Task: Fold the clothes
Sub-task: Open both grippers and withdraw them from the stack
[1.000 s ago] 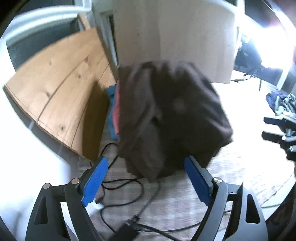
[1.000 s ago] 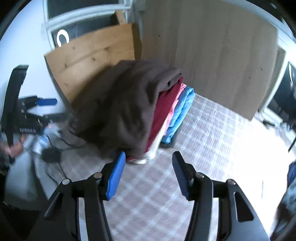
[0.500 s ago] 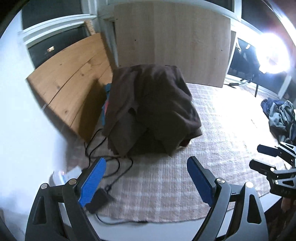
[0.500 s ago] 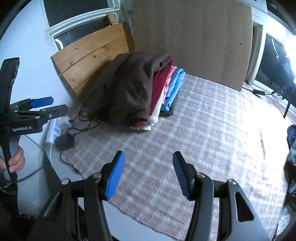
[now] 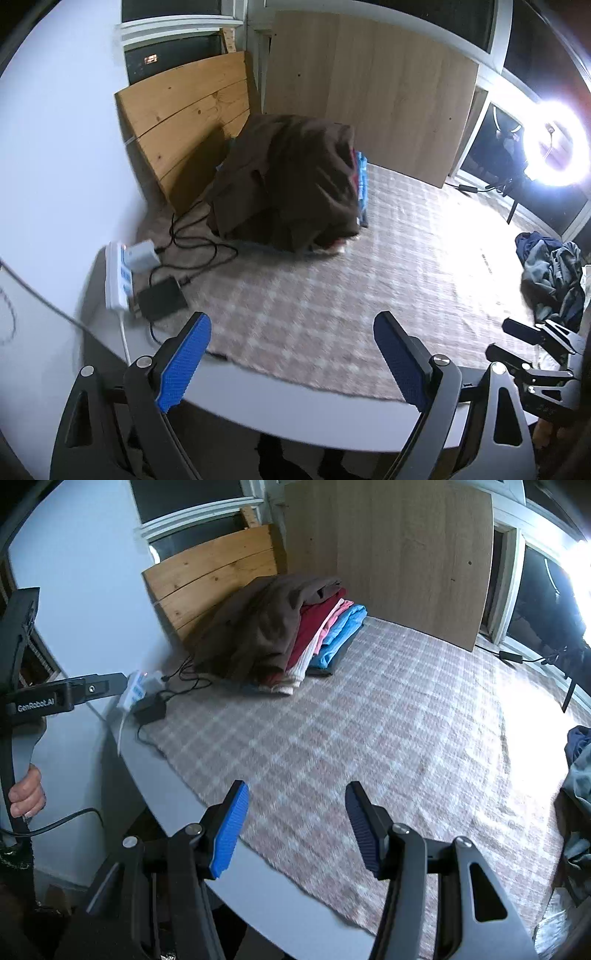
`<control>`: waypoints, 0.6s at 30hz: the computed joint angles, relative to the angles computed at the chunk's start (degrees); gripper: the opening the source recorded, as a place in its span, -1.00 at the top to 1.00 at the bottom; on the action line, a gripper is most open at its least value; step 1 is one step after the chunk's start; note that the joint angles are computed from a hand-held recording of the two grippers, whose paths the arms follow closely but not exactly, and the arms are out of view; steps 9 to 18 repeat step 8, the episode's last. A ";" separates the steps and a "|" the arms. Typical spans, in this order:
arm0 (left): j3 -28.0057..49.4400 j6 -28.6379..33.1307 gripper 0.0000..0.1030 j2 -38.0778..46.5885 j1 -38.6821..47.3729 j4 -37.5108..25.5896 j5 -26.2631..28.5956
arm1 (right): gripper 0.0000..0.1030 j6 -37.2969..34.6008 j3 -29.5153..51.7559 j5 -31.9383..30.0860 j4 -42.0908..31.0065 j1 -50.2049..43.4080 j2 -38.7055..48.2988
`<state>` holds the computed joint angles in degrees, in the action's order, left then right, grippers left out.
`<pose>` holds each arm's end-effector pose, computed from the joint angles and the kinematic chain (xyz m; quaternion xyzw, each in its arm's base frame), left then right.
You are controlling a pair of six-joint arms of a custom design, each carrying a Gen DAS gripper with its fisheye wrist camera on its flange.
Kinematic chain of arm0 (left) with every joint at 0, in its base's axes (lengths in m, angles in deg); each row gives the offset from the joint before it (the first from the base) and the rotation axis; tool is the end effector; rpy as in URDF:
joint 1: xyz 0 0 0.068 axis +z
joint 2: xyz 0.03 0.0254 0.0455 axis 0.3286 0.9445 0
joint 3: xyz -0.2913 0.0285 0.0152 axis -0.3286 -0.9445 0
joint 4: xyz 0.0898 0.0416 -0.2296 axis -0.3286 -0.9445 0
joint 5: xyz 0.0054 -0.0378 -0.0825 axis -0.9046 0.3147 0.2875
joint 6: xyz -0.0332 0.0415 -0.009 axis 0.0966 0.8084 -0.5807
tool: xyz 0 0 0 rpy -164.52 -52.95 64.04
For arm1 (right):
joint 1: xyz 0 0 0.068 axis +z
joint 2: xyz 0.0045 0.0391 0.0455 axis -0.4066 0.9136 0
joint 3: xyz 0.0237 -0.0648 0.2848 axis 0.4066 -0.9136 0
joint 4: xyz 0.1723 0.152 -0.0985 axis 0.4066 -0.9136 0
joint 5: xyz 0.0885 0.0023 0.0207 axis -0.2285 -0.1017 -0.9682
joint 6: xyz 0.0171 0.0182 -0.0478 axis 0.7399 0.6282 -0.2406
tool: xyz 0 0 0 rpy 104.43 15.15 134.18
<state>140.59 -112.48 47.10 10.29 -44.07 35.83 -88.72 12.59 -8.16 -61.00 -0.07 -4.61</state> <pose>0.1208 -0.0085 0.3264 -0.2287 0.9222 0.0351 0.3100 0.2565 0.1295 0.2771 -0.3925 0.8570 0.2128 0.2573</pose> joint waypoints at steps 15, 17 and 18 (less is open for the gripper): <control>2.51 -31.37 -0.81 -0.88 -29.40 -13.35 -18.16 | -0.04 -8.49 -2.53 -5.17 -2.68 -4.78 -1.93; 2.51 -31.37 -0.81 -0.88 -29.40 -13.35 -18.16 | -0.04 -8.49 -2.53 -5.17 -2.68 -4.78 -1.93; 2.51 -31.37 -0.81 -0.88 -29.40 -13.35 -18.16 | -0.04 -8.49 -2.53 -5.17 -2.68 -4.78 -1.93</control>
